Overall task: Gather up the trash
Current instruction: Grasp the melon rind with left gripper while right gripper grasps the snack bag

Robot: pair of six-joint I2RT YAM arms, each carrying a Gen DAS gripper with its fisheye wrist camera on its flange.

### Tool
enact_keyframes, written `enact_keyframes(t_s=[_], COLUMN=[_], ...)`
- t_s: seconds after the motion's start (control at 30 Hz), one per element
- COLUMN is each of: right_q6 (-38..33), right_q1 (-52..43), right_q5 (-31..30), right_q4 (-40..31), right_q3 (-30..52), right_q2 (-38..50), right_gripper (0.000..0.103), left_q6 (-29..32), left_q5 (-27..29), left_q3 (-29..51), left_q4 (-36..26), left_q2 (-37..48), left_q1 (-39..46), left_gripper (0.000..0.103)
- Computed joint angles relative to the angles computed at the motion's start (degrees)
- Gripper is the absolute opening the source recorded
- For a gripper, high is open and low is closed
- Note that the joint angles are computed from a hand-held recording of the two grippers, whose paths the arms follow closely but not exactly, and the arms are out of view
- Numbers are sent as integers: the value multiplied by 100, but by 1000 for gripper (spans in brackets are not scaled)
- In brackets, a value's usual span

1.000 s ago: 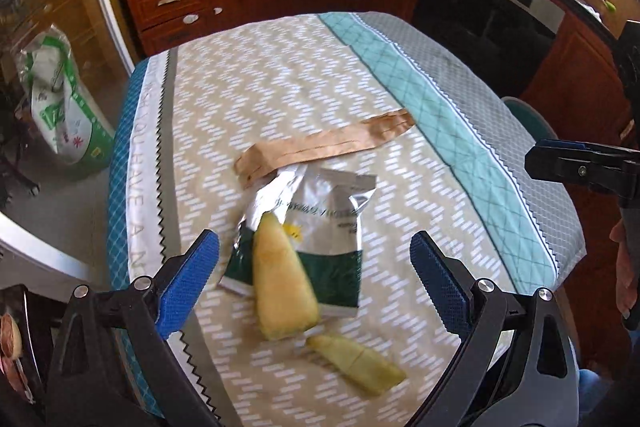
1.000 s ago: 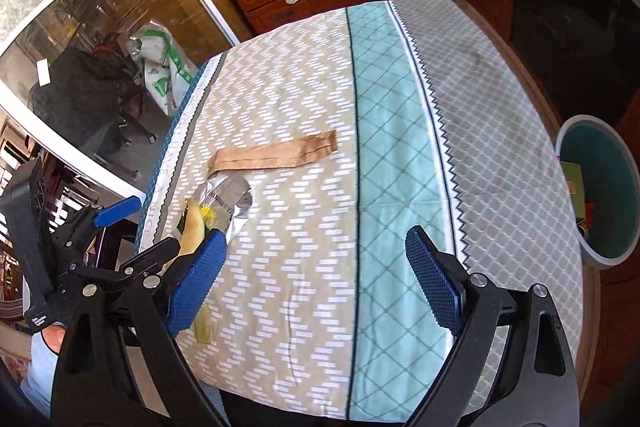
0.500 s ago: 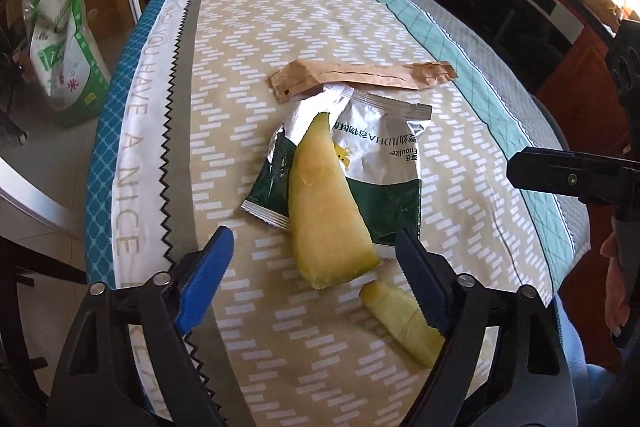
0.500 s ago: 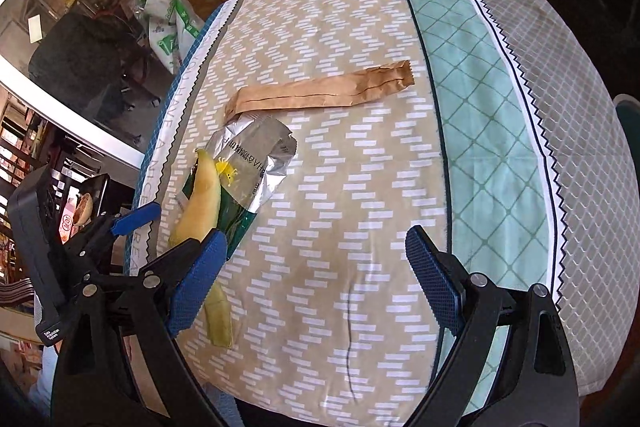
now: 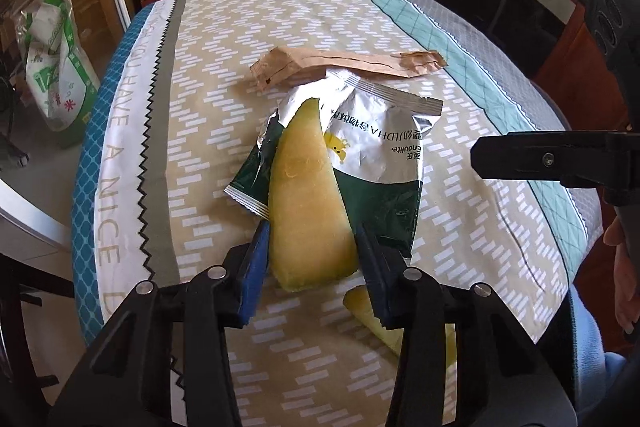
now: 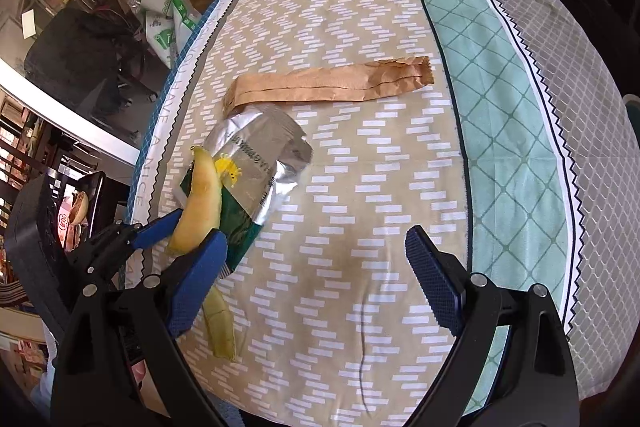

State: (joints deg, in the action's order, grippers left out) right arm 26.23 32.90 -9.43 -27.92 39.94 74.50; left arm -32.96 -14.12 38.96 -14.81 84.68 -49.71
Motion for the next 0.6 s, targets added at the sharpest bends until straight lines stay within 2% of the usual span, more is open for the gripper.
enact_keyframes(t_s=[0.1,0.27,0.47,0.57,0.6], right_q6=[48,50,26,-22,-49], right_q1=[116,291,506,730,813], right_q5=[32,12,296,359,312], right_q4=[124,452,762,784,780], right_q3=[89,305,714,864,903], right_q2=[245,833,1512,1632,1674], right_gripper=[87,87,84,54,35], left_q6=[22,28,69,90,69], left_q5=[389,655,715,799,814], left_q3=[-252,-506,-525,-492,-479], left_q4=[158,228,161,96,54], left_q2=[-291,-584,-648,-642,-654], left_q1=[266,620,636,687,698], left_gripper=[43,43,43,44,45])
